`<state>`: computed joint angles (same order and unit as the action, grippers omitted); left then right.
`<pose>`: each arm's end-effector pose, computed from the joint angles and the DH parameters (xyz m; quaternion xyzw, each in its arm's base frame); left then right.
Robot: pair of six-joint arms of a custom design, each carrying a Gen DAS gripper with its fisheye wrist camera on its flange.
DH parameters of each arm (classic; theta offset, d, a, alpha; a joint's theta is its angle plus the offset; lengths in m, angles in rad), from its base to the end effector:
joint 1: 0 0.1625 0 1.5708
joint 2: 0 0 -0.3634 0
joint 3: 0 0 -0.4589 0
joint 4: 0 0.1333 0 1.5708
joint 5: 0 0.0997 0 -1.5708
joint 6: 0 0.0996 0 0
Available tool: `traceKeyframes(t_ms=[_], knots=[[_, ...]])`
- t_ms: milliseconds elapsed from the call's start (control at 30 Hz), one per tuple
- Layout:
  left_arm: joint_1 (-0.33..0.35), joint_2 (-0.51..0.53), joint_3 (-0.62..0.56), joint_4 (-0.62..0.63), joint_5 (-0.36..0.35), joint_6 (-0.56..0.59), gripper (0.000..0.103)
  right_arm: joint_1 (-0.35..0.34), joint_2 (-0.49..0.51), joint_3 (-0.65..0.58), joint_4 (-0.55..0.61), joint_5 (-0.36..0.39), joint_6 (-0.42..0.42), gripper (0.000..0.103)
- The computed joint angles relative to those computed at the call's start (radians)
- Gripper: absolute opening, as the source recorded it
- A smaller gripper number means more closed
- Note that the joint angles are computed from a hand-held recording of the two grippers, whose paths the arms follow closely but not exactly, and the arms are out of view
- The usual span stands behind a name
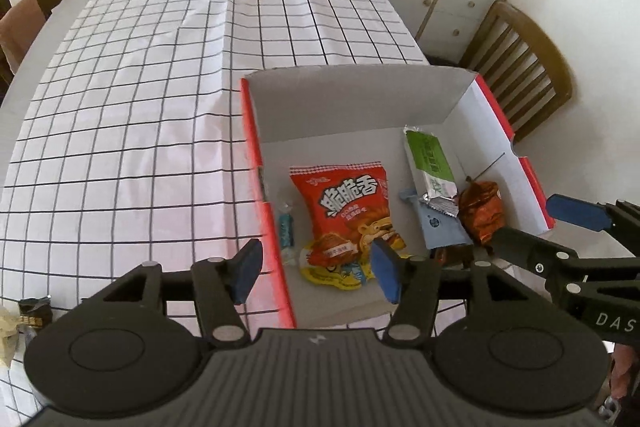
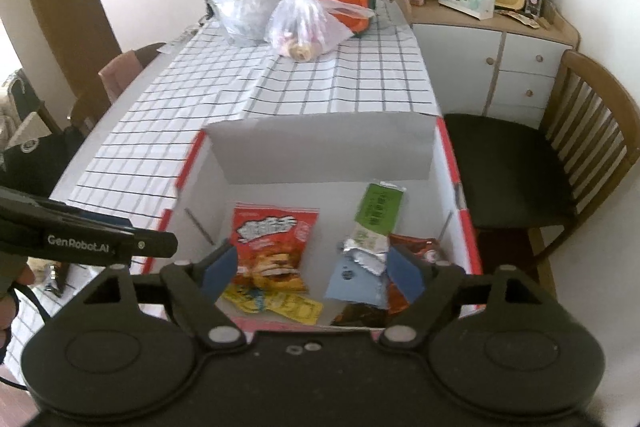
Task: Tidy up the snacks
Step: 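Withdraw both grippers from the red box toward the remaining snacks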
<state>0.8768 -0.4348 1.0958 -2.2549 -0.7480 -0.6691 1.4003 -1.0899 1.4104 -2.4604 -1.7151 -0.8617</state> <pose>-0.3487 -0.7416 -0.0316 0.0068 0.9165 -0.2601 0.3039 -0.0084 -0.7502 0.3108 0.3053 -0.9075 0.2094 0.1984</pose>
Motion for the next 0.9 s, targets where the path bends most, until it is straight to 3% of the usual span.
traceKeyframes(t_ms=[133, 433, 900], knots=[[-0.010, -0.071, 0.111, -0.075, 0.004, 0.020, 0.063, 0.009, -0.040, 0.060, -0.011, 0.030, -0.006, 0.092], [-0.035, -0.246, 0.372, -0.218, 0.059, 0.048, 0.071, 0.044, -0.109, 0.195, -0.051, 0.047, 0.007, 0.102], [-0.015, -0.532, 0.699, -0.260, 0.076, -0.036, 0.077, 0.112, -0.136, 0.351, -0.094, 0.032, 0.076, 0.103]])
